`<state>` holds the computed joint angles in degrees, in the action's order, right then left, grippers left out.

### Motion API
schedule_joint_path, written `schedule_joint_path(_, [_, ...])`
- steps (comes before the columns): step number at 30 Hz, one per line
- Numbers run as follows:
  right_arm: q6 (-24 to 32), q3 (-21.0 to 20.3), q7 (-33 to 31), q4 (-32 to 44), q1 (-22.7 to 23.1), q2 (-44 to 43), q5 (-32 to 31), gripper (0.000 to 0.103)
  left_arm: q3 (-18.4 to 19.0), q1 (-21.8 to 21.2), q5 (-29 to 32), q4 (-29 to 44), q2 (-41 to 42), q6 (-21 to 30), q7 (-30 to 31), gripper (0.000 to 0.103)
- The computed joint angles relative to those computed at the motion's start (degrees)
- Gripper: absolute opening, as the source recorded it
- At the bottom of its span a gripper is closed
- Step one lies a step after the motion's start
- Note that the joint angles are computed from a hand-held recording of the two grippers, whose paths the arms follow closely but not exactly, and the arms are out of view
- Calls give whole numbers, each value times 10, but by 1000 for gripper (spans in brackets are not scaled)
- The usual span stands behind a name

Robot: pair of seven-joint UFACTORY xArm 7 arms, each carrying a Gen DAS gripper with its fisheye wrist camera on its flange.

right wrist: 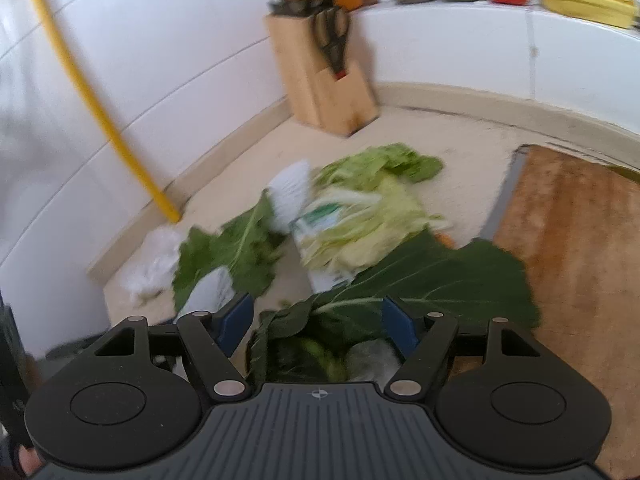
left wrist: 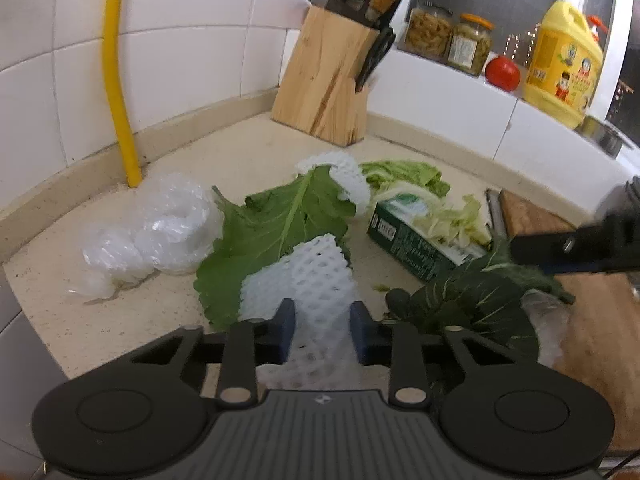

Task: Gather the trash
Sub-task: 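Grasp the white foam net with the left tool while the right tool reaches for the bok choy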

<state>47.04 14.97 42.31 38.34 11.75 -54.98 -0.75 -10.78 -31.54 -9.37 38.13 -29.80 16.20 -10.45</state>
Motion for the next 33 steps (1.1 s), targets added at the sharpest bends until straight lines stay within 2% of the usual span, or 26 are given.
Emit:
schedule_joint_path(6, [-9, 4, -55, 8, 33, 28, -6, 77, 14, -3, -15, -11, -30, 11, -9, 18])
schedule_joint_path(12, [-21, -12, -96, 12, 74, 65, 29, 78, 21, -6, -32, -29, -60, 30, -15, 17])
schedule_joint_path(18, [-40, 6, -94, 26, 60, 104, 17, 83, 20, -7, -39, -35, -62, 32, -21, 17])
schedule_joint_path(23, [-86, -52, -137, 5, 127, 83, 95, 82, 31, -15, -47, -45, -71, 30, -16, 17])
schedule_joint_path(26, [-85, -62, -127, -9, 114, 55, 114, 81, 40, -23, -59, -47, -69, 31, -10, 17])
schedule_joint_path(29, [-40, -38, -111, 0, 67, 44, 78, 82, 39, -25, -63, -44, -62, 32, -6, 17])
schedule_joint_path(33, [-9, -33, -125, 6, 65, 54, 65, 81, 40, -28, -66, -37, -53, 33, 5, 18])
